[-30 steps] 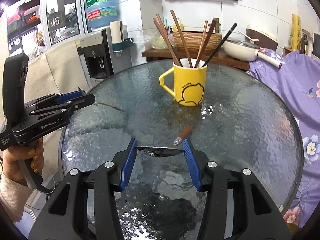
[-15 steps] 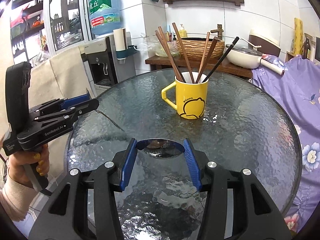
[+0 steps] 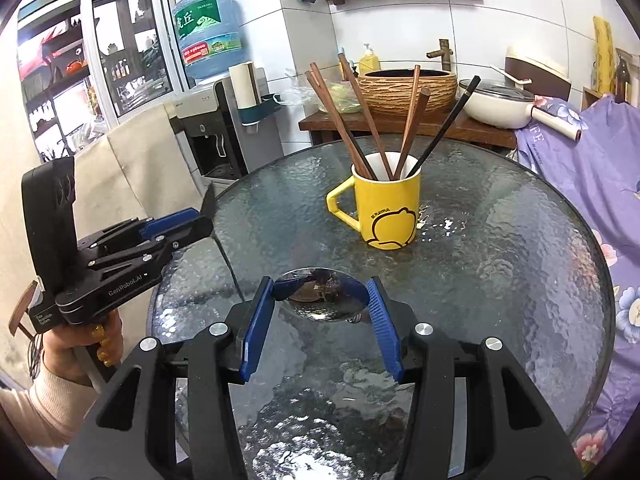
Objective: Organize utensils
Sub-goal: 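Lift both held spoons toward the yellow mug, then carry both held spoons over to the yellow mug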
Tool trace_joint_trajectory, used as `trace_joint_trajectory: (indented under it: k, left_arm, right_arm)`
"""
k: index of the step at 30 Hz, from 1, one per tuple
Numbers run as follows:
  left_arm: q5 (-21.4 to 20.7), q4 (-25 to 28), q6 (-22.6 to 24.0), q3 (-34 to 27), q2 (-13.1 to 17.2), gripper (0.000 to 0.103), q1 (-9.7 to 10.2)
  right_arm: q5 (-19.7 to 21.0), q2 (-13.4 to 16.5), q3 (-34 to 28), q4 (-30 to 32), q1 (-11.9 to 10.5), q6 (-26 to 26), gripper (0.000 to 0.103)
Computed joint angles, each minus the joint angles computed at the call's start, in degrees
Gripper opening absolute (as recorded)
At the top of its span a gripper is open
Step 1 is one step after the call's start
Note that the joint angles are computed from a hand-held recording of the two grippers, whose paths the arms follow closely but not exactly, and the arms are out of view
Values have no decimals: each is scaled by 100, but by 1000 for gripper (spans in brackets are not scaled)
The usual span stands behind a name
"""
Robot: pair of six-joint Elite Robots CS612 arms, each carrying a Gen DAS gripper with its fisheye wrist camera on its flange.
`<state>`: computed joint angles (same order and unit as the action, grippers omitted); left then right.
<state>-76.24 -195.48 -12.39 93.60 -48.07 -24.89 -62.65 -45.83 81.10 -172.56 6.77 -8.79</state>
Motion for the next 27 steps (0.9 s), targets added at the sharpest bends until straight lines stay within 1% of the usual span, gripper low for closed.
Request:
trace_joint_trajectory:
  k: [4,12,17,21,25,26,27]
  left_arm:
    - [-57,49,-80,-35,17,23,29]
    - [4,82,-70,-94,32,22,41]
    - [37,67,8,-155,38,22,23]
    - [56,60,4,-186,40,22,22]
    - [23,249,23,-257,60,22,52]
    - [-4,368,13,-303,76,24,71]
    - [20,494,-12,-355,99,33,83]
  right_arm:
    - [10,20,-52,37,0,16,48]
    - [-16,39,-104,63,-9,22,48]
    - [177,58,-222,217,-35,64,48]
    - [181,72,-298,232,-23,68,48]
    - [195,81,-331,246,-7,51,48]
    - [199,82,-338,252,-7,42,48]
    - [203,84,-341,251,-4,36,48]
